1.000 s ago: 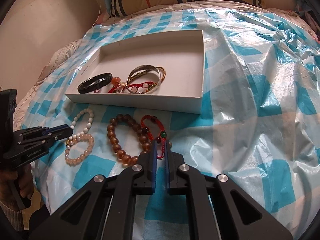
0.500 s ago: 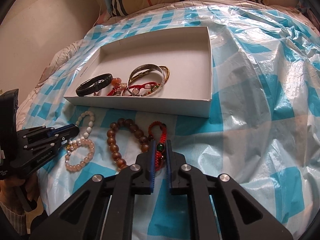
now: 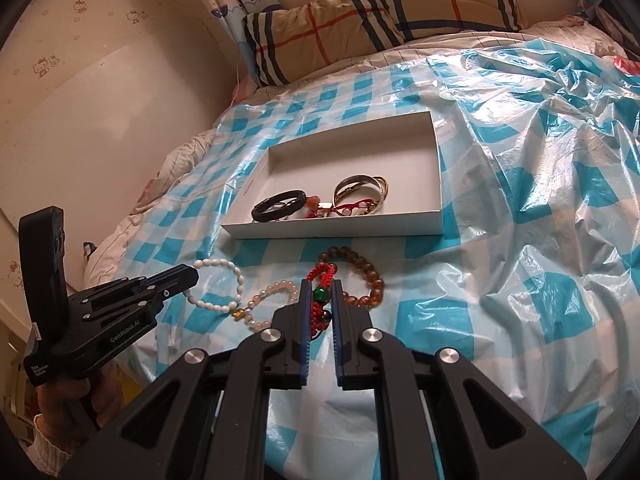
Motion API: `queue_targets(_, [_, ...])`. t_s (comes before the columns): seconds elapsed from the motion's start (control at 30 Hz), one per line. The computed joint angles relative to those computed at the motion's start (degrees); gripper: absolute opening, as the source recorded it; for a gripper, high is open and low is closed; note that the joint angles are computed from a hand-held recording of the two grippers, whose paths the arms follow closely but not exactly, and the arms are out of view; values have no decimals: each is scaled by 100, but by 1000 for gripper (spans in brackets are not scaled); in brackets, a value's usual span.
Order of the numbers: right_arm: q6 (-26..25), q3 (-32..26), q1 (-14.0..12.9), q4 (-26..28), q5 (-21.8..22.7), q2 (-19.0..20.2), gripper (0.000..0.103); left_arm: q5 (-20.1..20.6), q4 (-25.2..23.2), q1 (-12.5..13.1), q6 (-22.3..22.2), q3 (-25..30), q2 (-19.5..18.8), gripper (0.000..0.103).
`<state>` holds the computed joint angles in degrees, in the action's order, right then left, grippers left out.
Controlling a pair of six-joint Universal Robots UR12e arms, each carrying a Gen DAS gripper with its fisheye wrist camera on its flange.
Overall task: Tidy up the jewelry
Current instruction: 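Lift both held bracelets and carry them toward the white box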
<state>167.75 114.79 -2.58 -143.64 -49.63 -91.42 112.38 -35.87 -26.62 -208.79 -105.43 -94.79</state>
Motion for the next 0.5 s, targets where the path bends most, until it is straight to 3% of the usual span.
queue_targets(0.3, [8, 234, -44, -98, 76, -239, 10, 324, -27, -184, -18, -35, 159, 7])
queue_targets(0.5, [-18, 289, -60, -242, 59, -312, 10, 336, 33, -207, -56, -77, 217, 7])
